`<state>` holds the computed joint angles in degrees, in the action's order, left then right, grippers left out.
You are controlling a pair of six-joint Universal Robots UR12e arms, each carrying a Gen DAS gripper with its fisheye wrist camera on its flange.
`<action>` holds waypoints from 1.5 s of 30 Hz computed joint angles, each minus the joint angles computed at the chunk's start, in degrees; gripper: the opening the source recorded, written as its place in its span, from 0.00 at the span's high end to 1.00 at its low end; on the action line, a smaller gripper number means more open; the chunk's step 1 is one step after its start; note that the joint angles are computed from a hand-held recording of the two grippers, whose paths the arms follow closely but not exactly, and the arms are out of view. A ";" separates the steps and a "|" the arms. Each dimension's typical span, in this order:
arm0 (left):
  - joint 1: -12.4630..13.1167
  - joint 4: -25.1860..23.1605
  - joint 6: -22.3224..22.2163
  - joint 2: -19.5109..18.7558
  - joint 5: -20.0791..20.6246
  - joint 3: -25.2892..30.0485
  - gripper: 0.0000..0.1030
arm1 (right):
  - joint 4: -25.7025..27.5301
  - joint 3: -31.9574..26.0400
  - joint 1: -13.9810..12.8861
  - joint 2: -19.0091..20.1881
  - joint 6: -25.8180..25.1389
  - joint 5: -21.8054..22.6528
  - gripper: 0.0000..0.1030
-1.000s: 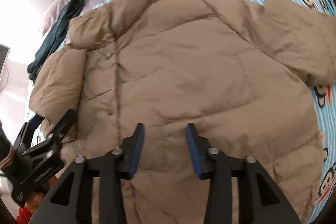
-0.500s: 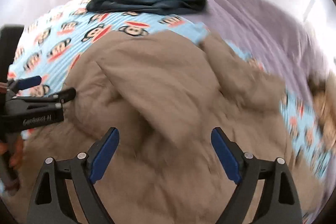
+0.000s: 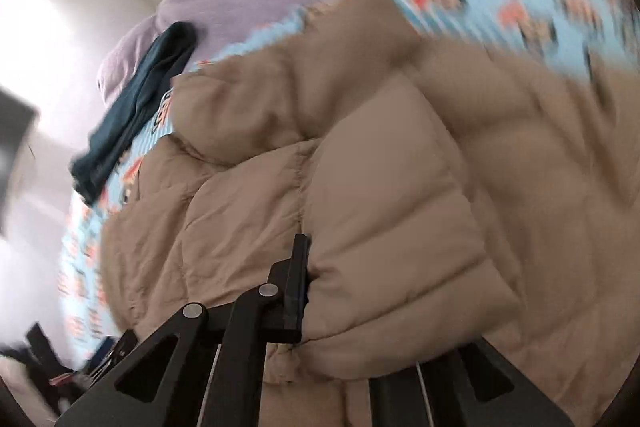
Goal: Fold large clothes
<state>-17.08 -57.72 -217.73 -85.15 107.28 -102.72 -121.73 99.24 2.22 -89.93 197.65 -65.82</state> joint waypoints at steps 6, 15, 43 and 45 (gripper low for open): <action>1.19 3.85 5.11 -2.35 1.86 3.33 0.18 | 1.17 2.44 -2.69 -3.75 6.90 -4.01 0.61; 1.34 0.21 3.68 -7.57 -2.94 6.25 0.18 | -2.67 0.67 0.23 -4.79 -2.46 -12.84 0.80; -4.11 -10.56 4.47 -5.82 -4.30 10.67 0.11 | 13.75 3.72 -7.60 -10.06 -4.84 -6.82 0.71; -5.58 -11.58 4.99 -6.41 -5.34 11.53 0.11 | 14.83 4.73 -8.94 -11.41 -4.34 -5.50 0.63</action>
